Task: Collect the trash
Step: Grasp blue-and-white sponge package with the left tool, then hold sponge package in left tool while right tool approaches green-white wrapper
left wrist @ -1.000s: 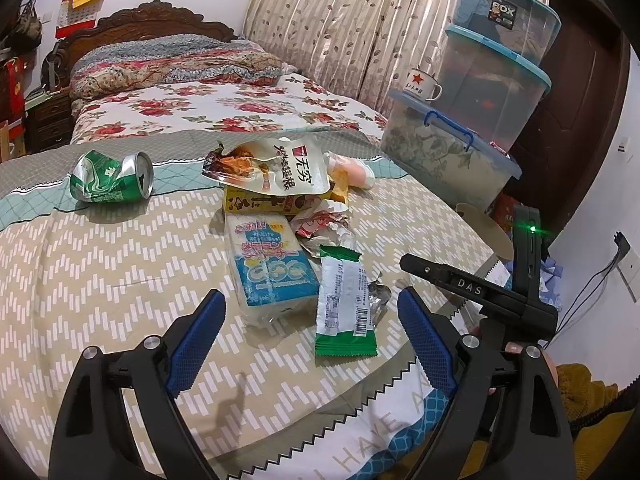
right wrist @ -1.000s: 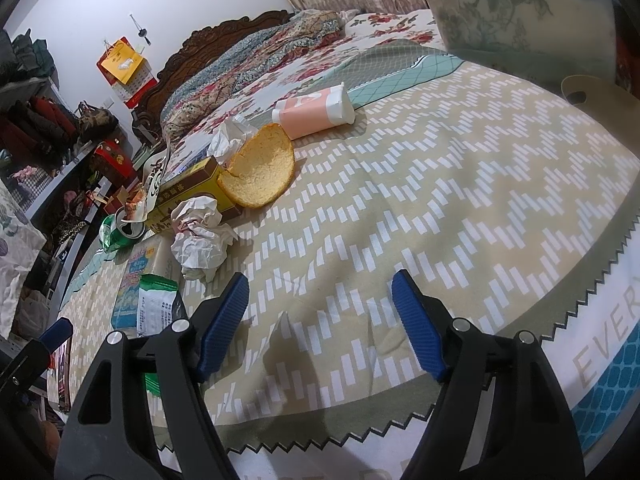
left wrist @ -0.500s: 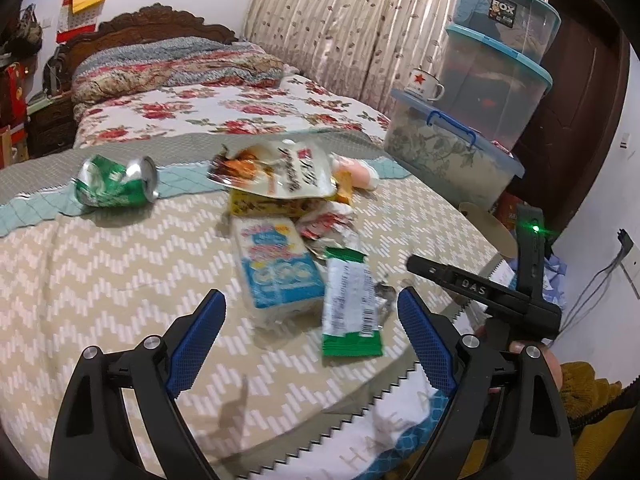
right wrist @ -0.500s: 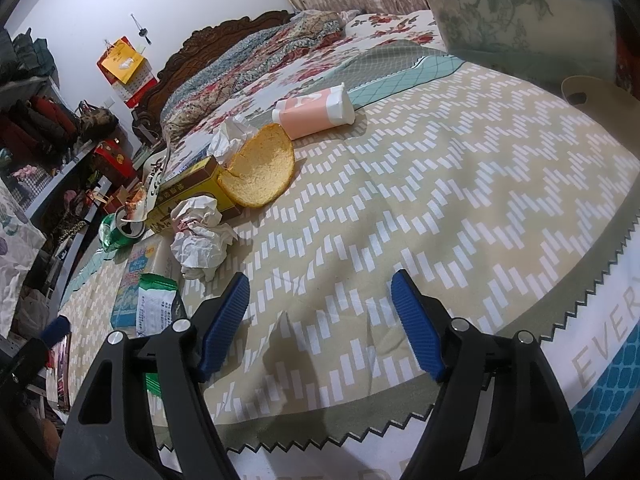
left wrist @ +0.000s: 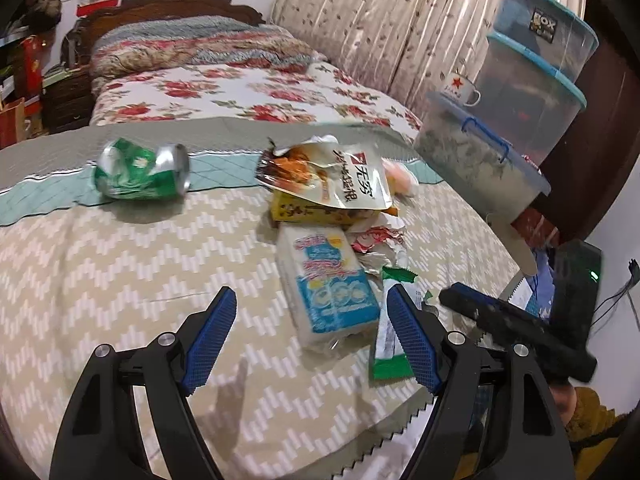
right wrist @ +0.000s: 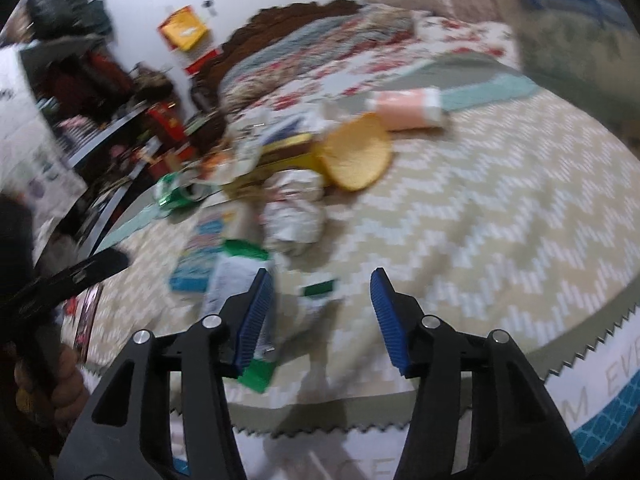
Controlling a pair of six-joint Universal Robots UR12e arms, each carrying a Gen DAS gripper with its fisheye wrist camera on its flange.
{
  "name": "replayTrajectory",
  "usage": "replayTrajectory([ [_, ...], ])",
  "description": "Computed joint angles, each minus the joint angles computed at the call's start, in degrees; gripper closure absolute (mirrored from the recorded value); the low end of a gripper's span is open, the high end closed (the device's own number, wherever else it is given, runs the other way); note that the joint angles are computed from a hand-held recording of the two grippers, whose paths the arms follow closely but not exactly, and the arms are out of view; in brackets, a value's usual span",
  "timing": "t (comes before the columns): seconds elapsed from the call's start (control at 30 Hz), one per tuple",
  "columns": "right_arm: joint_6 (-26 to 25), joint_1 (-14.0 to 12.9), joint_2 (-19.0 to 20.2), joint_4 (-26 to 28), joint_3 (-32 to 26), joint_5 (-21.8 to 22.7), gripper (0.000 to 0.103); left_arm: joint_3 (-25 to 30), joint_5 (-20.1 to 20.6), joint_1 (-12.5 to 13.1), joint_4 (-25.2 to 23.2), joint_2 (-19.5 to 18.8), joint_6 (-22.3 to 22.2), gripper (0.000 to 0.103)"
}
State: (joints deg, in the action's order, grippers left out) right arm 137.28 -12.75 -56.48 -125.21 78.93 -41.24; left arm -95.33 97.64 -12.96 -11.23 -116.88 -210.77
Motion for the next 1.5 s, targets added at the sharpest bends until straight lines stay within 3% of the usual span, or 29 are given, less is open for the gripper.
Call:
replayTrajectory([
  [0.03, -1.23, 0.17, -0.15, 0.43, 0.12, 0.15, 0.029, 0.66, -0.18, 0.14, -0.88, -0.38, -0.04, 0.03],
  [0.17, -9.46, 1.31, -0.94, 5.93, 0.61, -0.62, 0.023, 2.84, -0.53, 0.31, -3.21, -1.6, -0.1, 0.028],
  [0.27, -14.4, 2.88, -1.28, 6.92, 1.18, -5.47, 0.022, 4.77, -0.4, 0.33, -5.38, -2.53, 0.27, 0.028],
  [0.3, -15.47, 3.04, -1.77, 3.89, 2.42, -5.79, 0.024, 5.44, -0.24, 0.25, -5.98, -2.88, 0.32, 0.025],
  [0.33, -15.92, 3.27, -2.03, 1.92, 3.22, -6.66, 0.034, 6.01, 0.0, 0.17, -6.53, -3.18, 0.42, 0.021],
  [0.37, -15.7, 3.45, -2.37, -2.44, 4.51, -7.77, 0.059, 6.84, 0.38, 0.02, -7.16, -3.66, 0.73, 0.021],
  [0.4, -15.35, 3.55, -2.46, -5.78, 5.16, -9.09, 0.066, 7.43, 0.45, -0.07, -7.65, -3.97, 0.99, 0.021],
  [0.47, -13.94, 3.15, -1.86, -5.61, 4.34, -8.34, 0.079, 8.81, 0.5, -0.24, -8.69, -4.8, 1.71, 0.019],
  [0.6, -4.09, 2.3, -0.08, -15.12, 3.3, -9.71, 0.085, 11.27, 0.23, -0.44, -11.13, -6.4, 1.57, 0.018],
  [0.77, 2.71, 1.41, 2.18, -17.73, 0.02, -10.31, 0.086, 13.85, 3.25, -1.2, -16.28, -8.14, 1.28, 0.017],
  [0.83, 2.92, 1.28, 2.52, -16.88, -0.65, -10.02, 0.086, 14.11, 3.76, -1.42, -17.31, -8.42, 1.04, 0.026],
  [0.9, 2.4, 1.36, 2.79, -16.02, -1.12, -9.81, 0.085, 14.19, 4.76, -1.58, -18.67, -8.58, 1.41, 0.039],
  [1.0, 2.19, 1.12, 2.75, -14.77, -0.85, -8.67, 0.081, 12.46, 4.36, -1.43, -16.77, -7.73, 1.54, 0.041],
  [1.03, 2.39, 1.1, 2.75, -13.87, -0.91, -8.27, 0.068, 11.81, 4.39, -1.37, -16.57, -7.31, 1.37, 0.041],
  [1.07, 3.35, 0.95, 3.17, -12.08, -1.78, -7.15, 0.042, 11.19, 4.29, -1.35, -16.35, -6.9, 1.06, 0.041],
  [1.1, 4.22, 0.52, 2.55, -12.3, -0.69, -5.98, 0.031, 10.58, 4.05, -1.31, -16.02, -6.51, 0.83, 0.041],
  [1.13, 5.52, 0.1, 1.98, -13.63, 0.58, -4.66, 0.027, 9.75, 3.73, -1.25, -15.48, -6.01, 0.61, 0.041],
  [1.5, 11.73, -0.7, 1.81, -21.21, 2.35, -0.98, 0.027, 3.31, 4.17, -1.7, -10.51, -2.61, -0.88, 0.038],
])
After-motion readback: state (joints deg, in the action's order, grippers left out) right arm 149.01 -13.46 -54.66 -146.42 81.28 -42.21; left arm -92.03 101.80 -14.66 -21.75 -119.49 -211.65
